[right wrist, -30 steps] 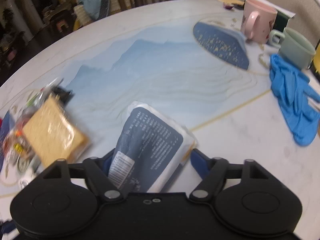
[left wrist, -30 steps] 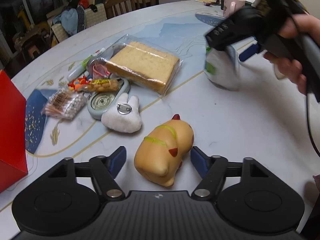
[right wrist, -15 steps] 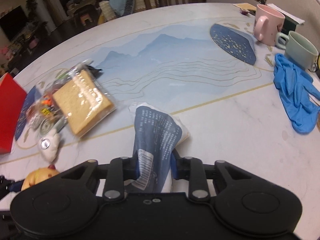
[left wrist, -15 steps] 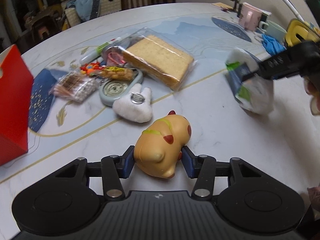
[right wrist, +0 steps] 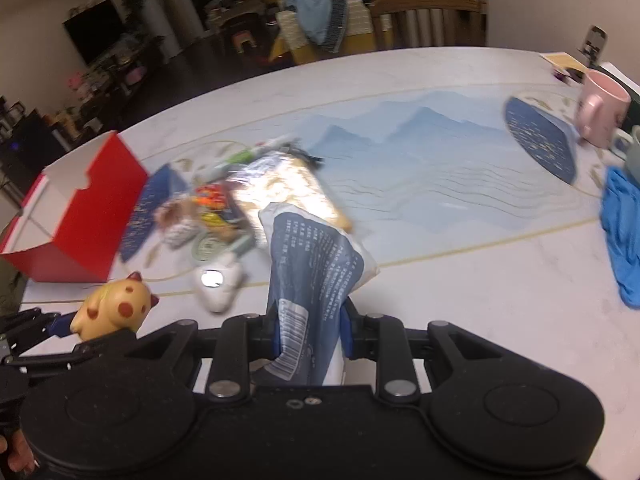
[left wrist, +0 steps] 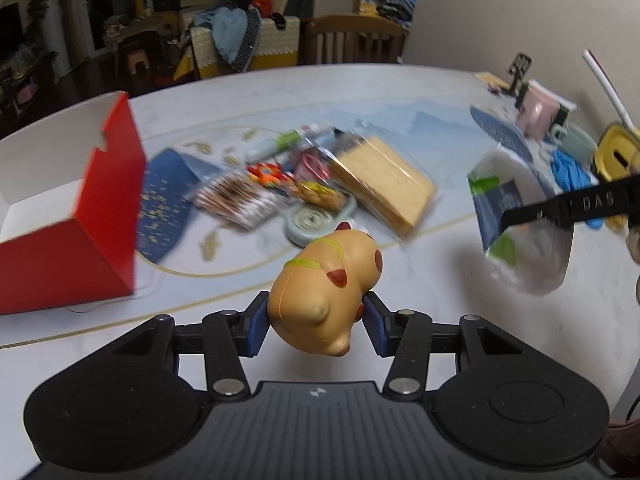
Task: Organize objects
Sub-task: 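Carry both items over the red box while the left tool releases the cat toy inside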
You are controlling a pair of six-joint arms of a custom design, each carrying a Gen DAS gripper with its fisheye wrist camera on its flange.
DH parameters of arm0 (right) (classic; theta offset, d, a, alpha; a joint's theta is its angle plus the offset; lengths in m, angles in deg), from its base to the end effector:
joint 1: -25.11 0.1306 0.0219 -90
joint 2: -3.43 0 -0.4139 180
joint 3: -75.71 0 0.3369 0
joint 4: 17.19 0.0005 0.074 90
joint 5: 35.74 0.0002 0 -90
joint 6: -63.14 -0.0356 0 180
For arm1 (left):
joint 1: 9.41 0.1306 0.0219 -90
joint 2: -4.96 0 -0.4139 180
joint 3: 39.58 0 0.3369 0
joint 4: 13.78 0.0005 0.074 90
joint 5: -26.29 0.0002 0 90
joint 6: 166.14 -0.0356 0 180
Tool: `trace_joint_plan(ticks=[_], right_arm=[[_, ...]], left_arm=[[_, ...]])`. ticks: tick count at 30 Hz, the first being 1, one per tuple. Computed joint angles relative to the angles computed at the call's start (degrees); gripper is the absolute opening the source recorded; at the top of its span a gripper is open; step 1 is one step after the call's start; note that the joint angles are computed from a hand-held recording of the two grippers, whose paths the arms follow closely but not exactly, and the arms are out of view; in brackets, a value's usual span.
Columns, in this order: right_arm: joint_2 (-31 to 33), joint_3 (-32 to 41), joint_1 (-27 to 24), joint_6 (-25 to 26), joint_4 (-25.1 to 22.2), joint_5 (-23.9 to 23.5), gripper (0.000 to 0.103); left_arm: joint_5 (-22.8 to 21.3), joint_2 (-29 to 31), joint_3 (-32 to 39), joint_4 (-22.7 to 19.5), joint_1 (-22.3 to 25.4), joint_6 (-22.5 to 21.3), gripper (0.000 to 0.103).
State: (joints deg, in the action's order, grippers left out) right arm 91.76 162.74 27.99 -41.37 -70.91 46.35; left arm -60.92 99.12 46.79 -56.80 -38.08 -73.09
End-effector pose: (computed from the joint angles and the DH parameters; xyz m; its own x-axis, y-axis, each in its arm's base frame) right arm 0.4084 0.0249 0.4470 -0.8244 0.2070 -0.5268 0.0806 0.9642 0.2528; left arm 0.3980 -0.2202 0.4127 -0.7060 0.3255 -0.6290 0.4693 0.8802 -0.0713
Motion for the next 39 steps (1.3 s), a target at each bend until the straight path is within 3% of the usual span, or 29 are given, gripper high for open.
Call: trace_joint_plan(ticks=[10, 21, 30, 39], right_arm=[[4.22, 9.79, 9.64, -0.07, -3.15, 1.72, 0.026], [14.26, 26.3, 19.03, -0.68, -6.73, 3.39, 0.026], [23.81, 40.43, 24.54, -0.54, -10.11, 6.08, 0.027], [35.01, 56.51, 27.66, -0.37, -15.94, 10.27, 0.027]], left_arm=[[5.05, -2.15, 2.03, -2.05, 7.93, 0.31, 0.048], [9.33, -1.86, 5.78, -3.13, 19.12, -4.93, 0.048], [11.46, 1.87, 11.64, -5.87, 27.06, -9.74, 0.049], [13.55, 9.8, 21.22, -9.78, 32.15, -15.25, 0.048]])
